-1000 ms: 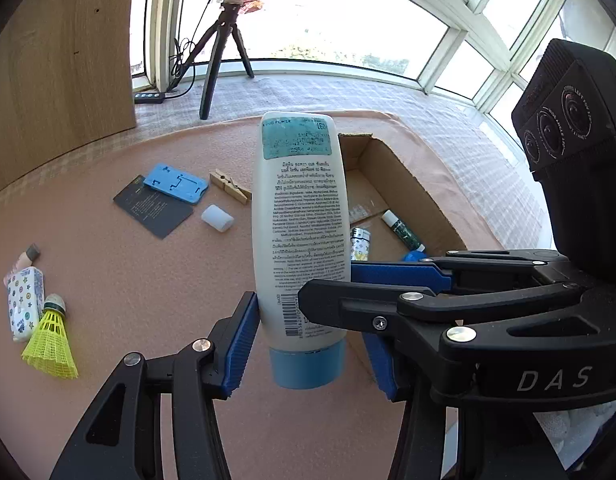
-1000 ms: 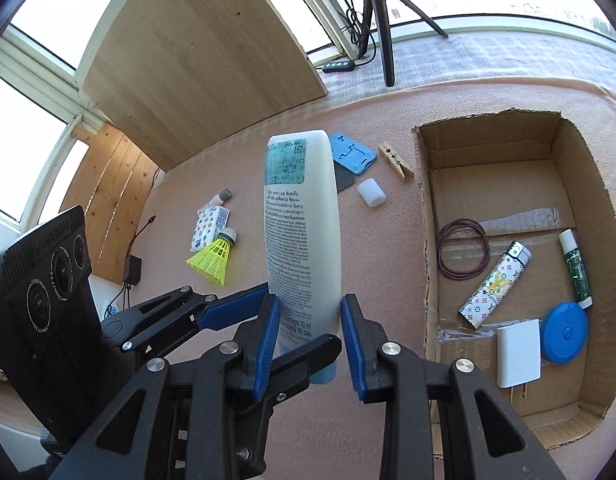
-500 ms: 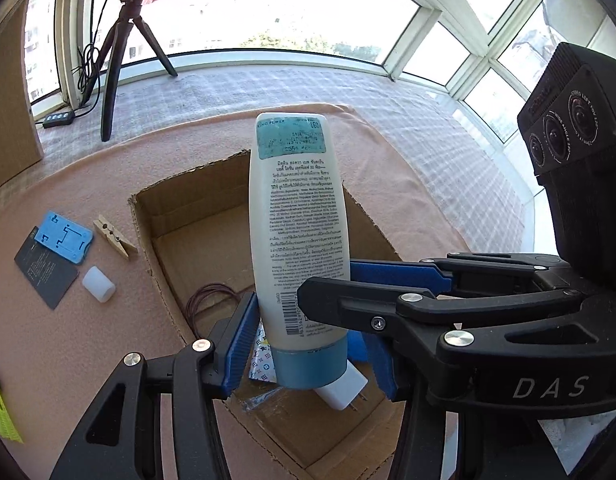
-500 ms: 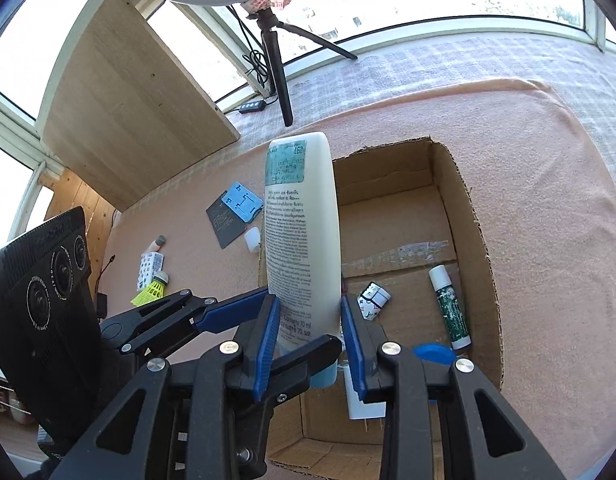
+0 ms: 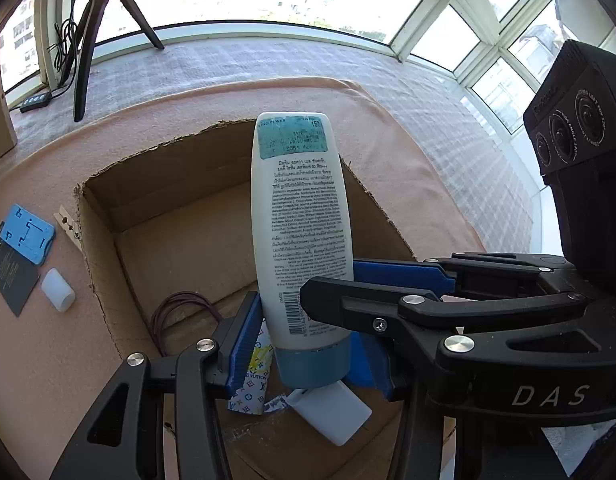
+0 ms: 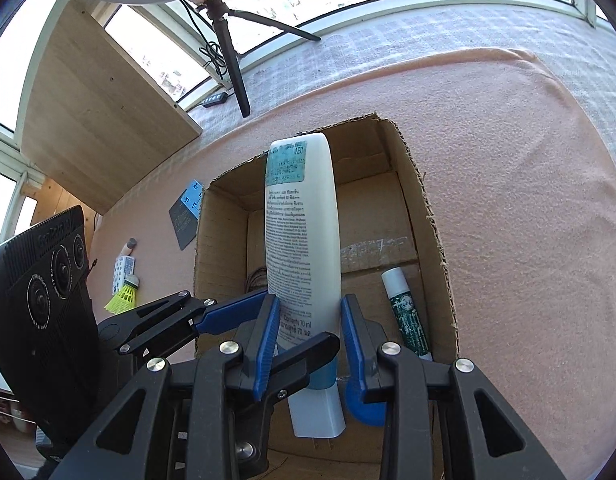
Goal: Organize objects
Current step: 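Carry the lotion bottle into the box and open both grippers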
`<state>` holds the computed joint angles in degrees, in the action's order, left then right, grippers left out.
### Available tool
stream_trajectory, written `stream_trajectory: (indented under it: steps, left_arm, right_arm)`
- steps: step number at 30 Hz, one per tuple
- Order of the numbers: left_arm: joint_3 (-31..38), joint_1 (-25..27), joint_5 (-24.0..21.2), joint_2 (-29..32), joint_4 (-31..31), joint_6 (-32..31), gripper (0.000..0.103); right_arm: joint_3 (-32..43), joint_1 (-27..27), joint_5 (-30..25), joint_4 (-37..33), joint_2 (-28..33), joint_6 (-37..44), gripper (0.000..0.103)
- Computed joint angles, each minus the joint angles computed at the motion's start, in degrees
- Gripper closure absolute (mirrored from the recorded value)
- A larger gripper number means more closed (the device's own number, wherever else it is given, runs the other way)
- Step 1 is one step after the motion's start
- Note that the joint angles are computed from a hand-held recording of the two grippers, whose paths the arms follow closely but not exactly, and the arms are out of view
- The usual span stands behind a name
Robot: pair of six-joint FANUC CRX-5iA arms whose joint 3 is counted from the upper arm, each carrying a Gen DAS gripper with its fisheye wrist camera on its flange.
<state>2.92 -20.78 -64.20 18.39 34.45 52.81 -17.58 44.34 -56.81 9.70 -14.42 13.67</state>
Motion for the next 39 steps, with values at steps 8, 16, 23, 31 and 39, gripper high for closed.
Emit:
stream_trajectory:
  steps: [8, 16, 23, 31, 39]
  left_arm:
    - [-0.3, 0.3, 0.3, -1.4, -1.6, -0.8, 0.025]
    - [-1.5, 1.5, -0.3, -3.5, -1.5, -2.3, 0.025]
    - [-4.1, 4.7, -1.1, -7.0, -0.4, -4.2, 0.025]
    - [-8.0, 12.3, -1.6, -12.0, 1.4, -7.2, 0.025]
    - [-9.5, 23.8, -2.7, -14.0, 1.0, -9.5, 0.025]
  right_arm:
    - [-0.1, 1.8, -2.6, 5.2, 0.4, -2.9, 0.043]
    - [0.0, 3.1, -2.3, 6.2, 0.7, -5.4, 0.043]
    - [0.5, 5.4, -2.3, 8.6, 0.9, -8.3, 0.044]
    - [2.7, 8.2, -1.0, 11.5, 3.0, -10.9, 0.044]
    - [7.6, 8.8, 2.2, 10.4, 8.1, -9.0, 0.044]
